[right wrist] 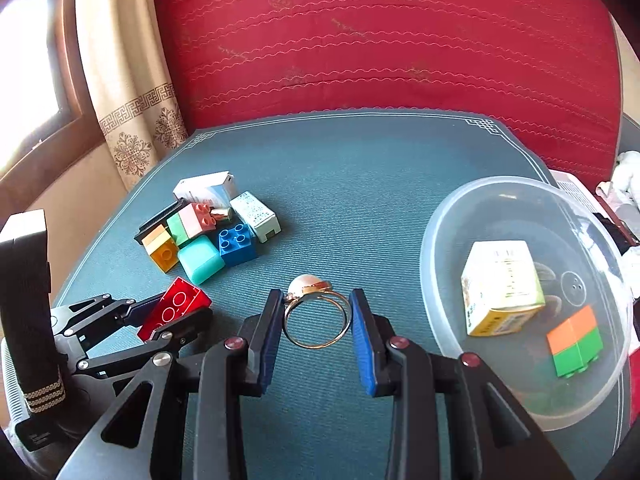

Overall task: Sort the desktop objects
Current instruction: 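Carry the red brick and the gold ring over the bowl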

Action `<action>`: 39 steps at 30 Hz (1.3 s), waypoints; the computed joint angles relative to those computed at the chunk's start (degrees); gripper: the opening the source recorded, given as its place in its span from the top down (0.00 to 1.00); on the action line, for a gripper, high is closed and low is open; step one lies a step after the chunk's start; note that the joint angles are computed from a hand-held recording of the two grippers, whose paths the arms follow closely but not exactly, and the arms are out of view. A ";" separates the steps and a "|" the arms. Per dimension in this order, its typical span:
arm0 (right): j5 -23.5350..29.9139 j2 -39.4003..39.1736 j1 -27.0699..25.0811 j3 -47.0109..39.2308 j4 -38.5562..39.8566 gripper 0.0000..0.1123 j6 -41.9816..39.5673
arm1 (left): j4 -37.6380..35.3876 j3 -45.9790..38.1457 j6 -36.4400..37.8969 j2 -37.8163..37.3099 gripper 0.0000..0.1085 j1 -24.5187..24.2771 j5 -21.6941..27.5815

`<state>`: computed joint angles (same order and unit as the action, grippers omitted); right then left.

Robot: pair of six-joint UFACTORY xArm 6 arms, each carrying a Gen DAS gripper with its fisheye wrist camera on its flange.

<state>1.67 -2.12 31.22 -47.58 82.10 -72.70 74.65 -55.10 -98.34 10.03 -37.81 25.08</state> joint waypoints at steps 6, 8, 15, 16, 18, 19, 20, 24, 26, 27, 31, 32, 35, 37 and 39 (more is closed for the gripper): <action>-0.04 -2.92 -2.39 1.61 5.07 0.67 -4.50 | -0.89 -2.16 2.11 1.23 0.68 -1.04 0.00; 0.05 -4.07 -3.48 2.27 6.80 0.67 -5.97 | -1.24 -3.02 2.94 1.70 0.68 -1.44 -0.11; 0.05 -6.80 -8.13 3.90 10.71 0.67 -8.94 | -2.49 -6.66 5.75 4.04 0.68 -3.14 -0.43; 0.07 -7.11 -8.83 4.11 10.89 0.67 -8.92 | -2.77 -7.22 6.33 4.36 0.68 -3.28 -0.62; 0.39 -7.69 -10.47 4.51 11.13 0.67 -8.87 | -3.71 -9.22 7.88 5.73 0.68 -3.76 -0.78; 0.44 -7.93 -11.23 4.65 11.48 0.67 -9.00 | -4.35 -10.55 8.90 6.66 0.68 -3.94 -0.94; 0.22 -8.09 -11.75 4.71 12.14 0.67 -9.33 | -4.69 -11.29 9.56 7.14 0.68 -4.11 -1.23; 0.79 -8.12 -15.00 4.57 13.23 0.67 -9.37 | -6.27 -14.41 12.42 9.03 0.68 -4.71 -2.41; 0.96 -7.94 -16.46 4.36 14.06 0.67 -9.83 | -6.99 -15.75 13.68 9.81 0.68 -4.94 -3.25; 1.00 -7.87 -17.07 4.25 14.68 0.67 -10.39 | -7.52 -16.42 14.41 10.26 0.68 -5.04 -3.82; 1.19 -7.10 -18.52 3.63 14.97 0.67 -10.29 | -11.92 -19.81 19.18 12.83 0.68 -5.80 -6.13; 1.23 -6.91 -18.76 3.48 15.26 0.67 -10.63 | -13.56 -20.69 20.90 13.56 0.68 -5.99 -6.63; 1.51 -6.74 -19.56 3.38 15.93 0.67 -11.50 | -17.59 -23.19 25.52 15.45 0.68 -6.78 -7.66; 1.85 -6.57 -20.16 3.28 16.05 0.67 -11.60 | -20.64 -25.32 28.98 16.93 0.68 -7.40 -8.30; 2.45 -6.26 -21.01 3.12 15.90 0.67 -11.57 | -24.68 -27.75 33.29 18.83 0.68 -7.95 -9.26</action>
<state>4.11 -8.38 10.21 -44.46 98.00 -84.26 49.97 -82.85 -65.05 28.85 -45.76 15.82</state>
